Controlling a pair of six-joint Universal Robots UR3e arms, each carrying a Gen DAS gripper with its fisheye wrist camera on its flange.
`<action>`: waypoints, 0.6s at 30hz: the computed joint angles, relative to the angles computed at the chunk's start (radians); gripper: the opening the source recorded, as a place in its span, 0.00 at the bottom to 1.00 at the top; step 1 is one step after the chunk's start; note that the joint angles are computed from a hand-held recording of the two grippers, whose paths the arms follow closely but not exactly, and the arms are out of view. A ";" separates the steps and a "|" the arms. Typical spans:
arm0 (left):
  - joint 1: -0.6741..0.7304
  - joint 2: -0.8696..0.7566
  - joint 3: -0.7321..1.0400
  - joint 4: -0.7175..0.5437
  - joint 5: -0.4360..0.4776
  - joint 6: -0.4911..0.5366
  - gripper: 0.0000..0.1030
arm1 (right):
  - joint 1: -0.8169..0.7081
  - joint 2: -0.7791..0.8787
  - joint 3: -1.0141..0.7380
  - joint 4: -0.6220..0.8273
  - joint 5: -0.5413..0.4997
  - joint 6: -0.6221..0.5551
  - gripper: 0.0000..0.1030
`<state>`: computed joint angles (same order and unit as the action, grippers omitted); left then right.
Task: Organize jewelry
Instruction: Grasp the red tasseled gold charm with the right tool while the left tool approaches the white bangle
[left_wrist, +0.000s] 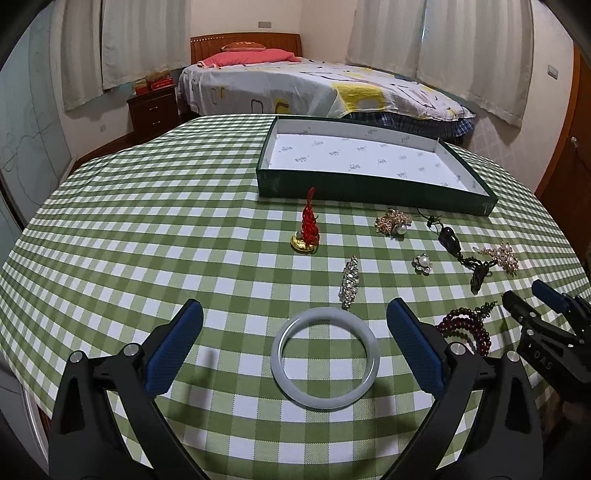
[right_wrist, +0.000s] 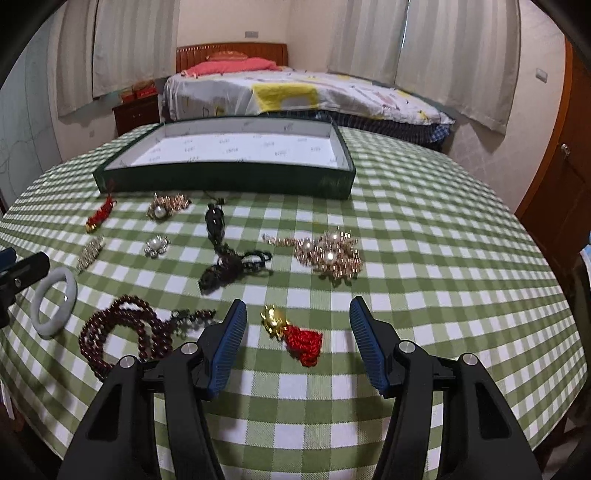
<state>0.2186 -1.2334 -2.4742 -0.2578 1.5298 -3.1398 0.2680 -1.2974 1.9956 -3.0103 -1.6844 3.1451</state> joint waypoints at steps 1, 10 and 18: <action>-0.005 -0.005 0.001 0.001 0.003 -0.001 0.94 | -0.006 -0.002 0.003 0.010 0.010 -0.002 0.55; -0.052 -0.031 0.002 0.006 0.029 -0.016 0.94 | -0.088 -0.063 0.071 0.027 0.171 -0.002 0.28; -0.072 -0.033 0.000 0.003 0.044 -0.017 0.94 | -0.109 -0.090 0.093 0.033 0.209 -0.004 0.16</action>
<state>0.1462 -1.2666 -2.4739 -0.2552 1.5738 -3.1570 0.1595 -1.3869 2.0887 -2.9768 -1.4759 3.1409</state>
